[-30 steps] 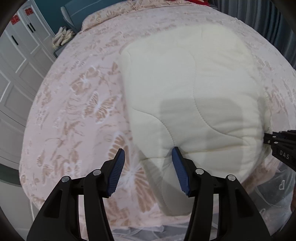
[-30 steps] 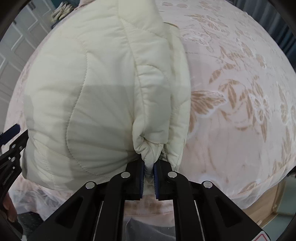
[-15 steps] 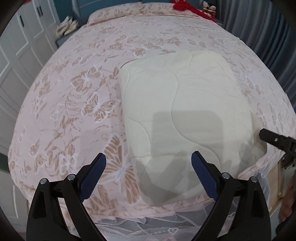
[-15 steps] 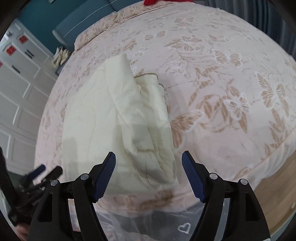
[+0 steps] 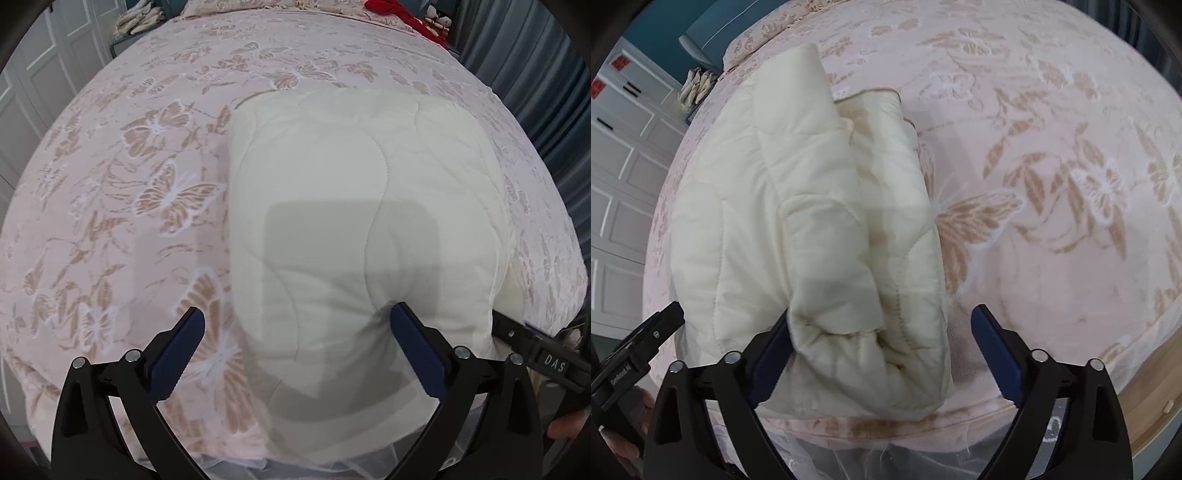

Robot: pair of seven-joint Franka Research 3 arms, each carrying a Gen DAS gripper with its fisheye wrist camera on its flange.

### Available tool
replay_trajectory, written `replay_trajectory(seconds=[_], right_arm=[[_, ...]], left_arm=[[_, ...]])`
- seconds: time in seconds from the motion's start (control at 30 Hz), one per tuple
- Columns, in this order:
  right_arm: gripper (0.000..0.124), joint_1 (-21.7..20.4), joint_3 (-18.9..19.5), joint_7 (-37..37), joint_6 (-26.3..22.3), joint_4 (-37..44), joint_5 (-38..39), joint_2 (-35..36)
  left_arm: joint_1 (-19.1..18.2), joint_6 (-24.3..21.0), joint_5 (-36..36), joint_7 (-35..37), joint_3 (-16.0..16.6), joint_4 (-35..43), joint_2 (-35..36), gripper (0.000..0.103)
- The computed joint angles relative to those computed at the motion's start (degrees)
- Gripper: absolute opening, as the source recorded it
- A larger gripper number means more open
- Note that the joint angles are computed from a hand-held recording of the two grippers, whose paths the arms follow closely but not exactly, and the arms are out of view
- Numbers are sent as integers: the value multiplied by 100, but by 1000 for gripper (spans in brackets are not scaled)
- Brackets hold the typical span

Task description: Fold large clothes

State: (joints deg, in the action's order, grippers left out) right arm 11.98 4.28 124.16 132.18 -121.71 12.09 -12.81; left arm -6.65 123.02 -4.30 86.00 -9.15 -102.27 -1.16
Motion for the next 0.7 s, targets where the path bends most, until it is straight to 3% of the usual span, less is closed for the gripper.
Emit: replay_trajectory(seconds=[0.2,0.37,0.43,0.47,0.53,0.6,0.7], right_arm=[[92,145,-222,-515,666,-486,1190,-45],[94,217,-289,-953,1075,-719,1971,-46],[80,268,-301,-1173,1128,-686,2181,-32],[77,229,-253,-1068,1069,-633,2052,-27],[64,164,-143,-882,884,-427,1621,8],[46,85,11,-556,578,-114,923,54],[33,84,324,-81,45,545,-380,207]], left_arm=[[113,46,-909,257,40,89,306,98],[161,362,-1069,444,-7,-59,357,98],[165,269,-1043,450,-16,5,364,98],[162,217,-1017,482,-24,46,360,97],[144,192,-909,675,-44,88,288,83],[110,244,-753,921,-51,21,123,71],[75,275,-670,1212,-9,-29,-86,56]])
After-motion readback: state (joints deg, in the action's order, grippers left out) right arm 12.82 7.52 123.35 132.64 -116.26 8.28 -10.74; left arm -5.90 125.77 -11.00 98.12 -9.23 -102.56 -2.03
